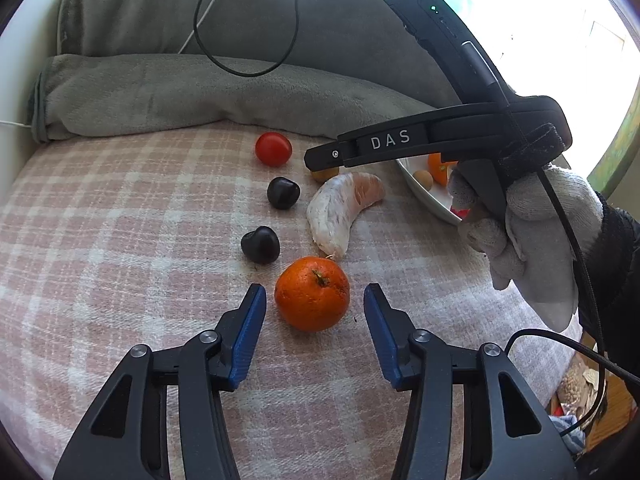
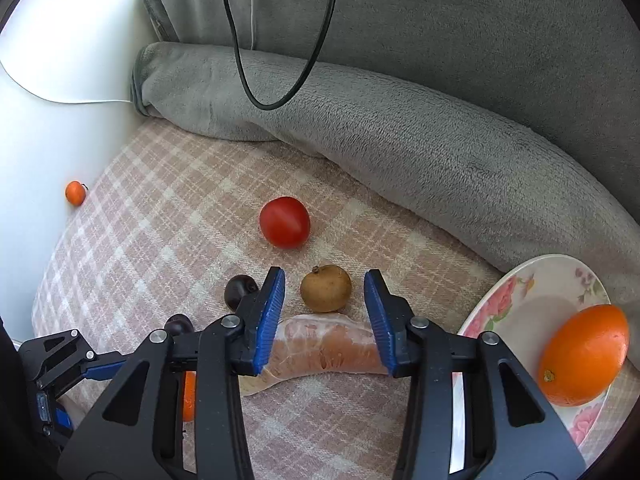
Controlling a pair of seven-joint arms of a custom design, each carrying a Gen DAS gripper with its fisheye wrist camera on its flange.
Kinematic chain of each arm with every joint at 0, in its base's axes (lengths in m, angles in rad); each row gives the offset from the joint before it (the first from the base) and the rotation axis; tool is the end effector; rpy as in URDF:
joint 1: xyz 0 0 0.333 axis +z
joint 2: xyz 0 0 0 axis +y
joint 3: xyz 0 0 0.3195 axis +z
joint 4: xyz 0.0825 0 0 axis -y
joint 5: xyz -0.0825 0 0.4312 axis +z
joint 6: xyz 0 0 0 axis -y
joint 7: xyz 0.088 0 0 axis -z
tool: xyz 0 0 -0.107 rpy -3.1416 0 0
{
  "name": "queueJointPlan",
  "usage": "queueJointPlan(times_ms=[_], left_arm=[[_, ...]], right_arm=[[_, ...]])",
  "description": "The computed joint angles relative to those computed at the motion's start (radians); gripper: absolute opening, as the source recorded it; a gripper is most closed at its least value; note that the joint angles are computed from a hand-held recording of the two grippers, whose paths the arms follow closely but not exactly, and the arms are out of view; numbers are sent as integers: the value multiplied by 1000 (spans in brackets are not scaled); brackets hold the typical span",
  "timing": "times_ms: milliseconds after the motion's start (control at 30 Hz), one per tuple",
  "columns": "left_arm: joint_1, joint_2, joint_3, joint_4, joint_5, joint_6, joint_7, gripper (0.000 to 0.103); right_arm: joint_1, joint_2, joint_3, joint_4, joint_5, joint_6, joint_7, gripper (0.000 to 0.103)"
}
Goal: Organize fruits
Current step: 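Close the left gripper on the mandarin while the right gripper closes on the kiwi, then carry the mandarin and kiwi into the bowl while both grippers open to release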
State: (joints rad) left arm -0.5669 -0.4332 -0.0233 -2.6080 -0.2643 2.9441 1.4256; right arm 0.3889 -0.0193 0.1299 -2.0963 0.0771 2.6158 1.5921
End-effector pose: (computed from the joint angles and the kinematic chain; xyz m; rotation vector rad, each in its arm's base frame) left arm 0.4072 -0.2525 0.4632 -1.7337 2.1387 -1.0943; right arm 0.5425 0.3081 0.4703 -2.2234 1.4074 -0.2953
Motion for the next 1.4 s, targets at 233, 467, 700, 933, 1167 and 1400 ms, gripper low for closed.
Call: queueJointPlan(times_ms=[233,467,700,933,1167,1400], left_arm=[[-5,40,1,23,-19,2,15,42],[-18,57,15,32,-69,12,53,39],[1,44,-2,23,-74,14,47,38],[1,19,-7,9,-52,18,25,38],[-5,27,-13,31,-18,31,6,38],[-9,58,-31,78,17,53,-14,38]], right_arm=[[4,26,0,21,-16,-22,15,34],[8,29,-2,20,-7,-6,16,30],[2,-22,-5,-25,33,23,-6,30],[-11,-118,-11,-103,116,54,-60,30],[-22,-233,-21,-192,189,91,-101,30],[-41,-359,-41,-296,235,121,-128,30]])
